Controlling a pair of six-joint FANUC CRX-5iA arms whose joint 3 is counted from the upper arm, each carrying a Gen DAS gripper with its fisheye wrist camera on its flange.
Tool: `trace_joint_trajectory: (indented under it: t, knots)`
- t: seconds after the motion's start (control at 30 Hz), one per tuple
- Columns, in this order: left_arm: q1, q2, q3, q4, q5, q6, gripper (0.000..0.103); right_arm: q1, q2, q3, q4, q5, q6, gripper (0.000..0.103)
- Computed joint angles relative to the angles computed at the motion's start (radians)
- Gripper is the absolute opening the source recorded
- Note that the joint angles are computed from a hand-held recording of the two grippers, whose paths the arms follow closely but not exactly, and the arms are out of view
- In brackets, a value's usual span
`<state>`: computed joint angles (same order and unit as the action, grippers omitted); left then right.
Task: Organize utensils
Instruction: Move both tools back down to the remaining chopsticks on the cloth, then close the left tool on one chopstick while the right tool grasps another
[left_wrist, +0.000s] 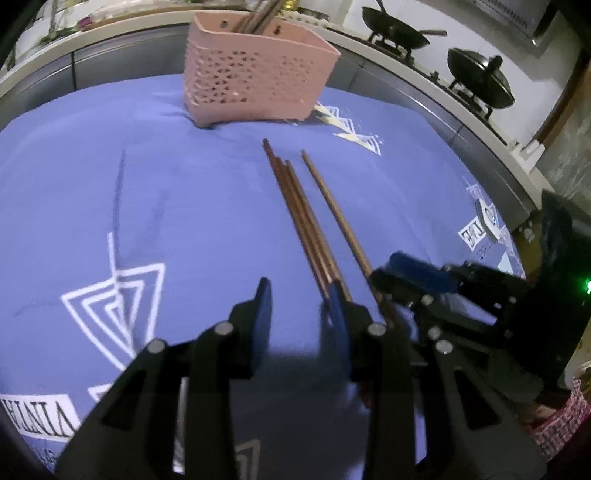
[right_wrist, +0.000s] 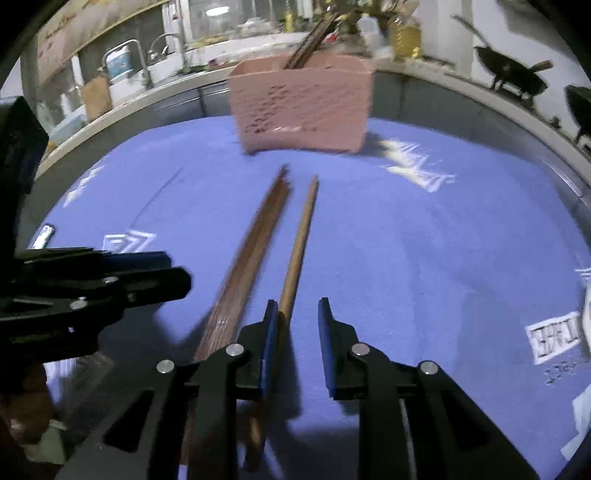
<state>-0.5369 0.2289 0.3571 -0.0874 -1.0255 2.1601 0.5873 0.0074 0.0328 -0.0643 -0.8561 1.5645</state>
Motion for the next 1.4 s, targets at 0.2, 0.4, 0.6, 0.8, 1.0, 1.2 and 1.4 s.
trace_joint_trajectory:
  t: [0.2,0.4,0.6,0.8,1.0,1.2,1.4]
  knots:
    - [-0.032,0.075,0.105,-0.054,-0.094,-0.003,0.031,-0.086,0.002,0.039,-0.138,-0.04,0.034,0.023]
    - [-0.082,0.142,0.23,-0.18,-0.206,0.021,0.031,-0.125,-0.003,0.052,-0.234,-0.049,0.078,0.023]
    - [-0.085,0.164,0.27,-0.208,-0.258,0.038,0.031,-0.146,-0.006,0.068,-0.289,-0.056,0.106,0.023]
    - [-0.116,0.215,0.354,-0.272,-0.329,0.012,0.031,-0.15,-0.007,0.078,-0.327,-0.071,0.147,0.023]
    - [-0.085,0.147,0.249,-0.237,-0.259,0.027,0.006,-0.101,-0.004,0.063,-0.269,-0.083,0.143,0.023]
    - [-0.074,0.048,0.122,-0.238,-0.24,0.065,0.006,-0.084,-0.012,0.032,-0.211,-0.05,0.116,0.013]
    - [-0.05,-0.066,-0.022,-0.197,-0.2,0.095,0.008,-0.124,-0.015,0.022,-0.168,-0.07,0.066,0.013]
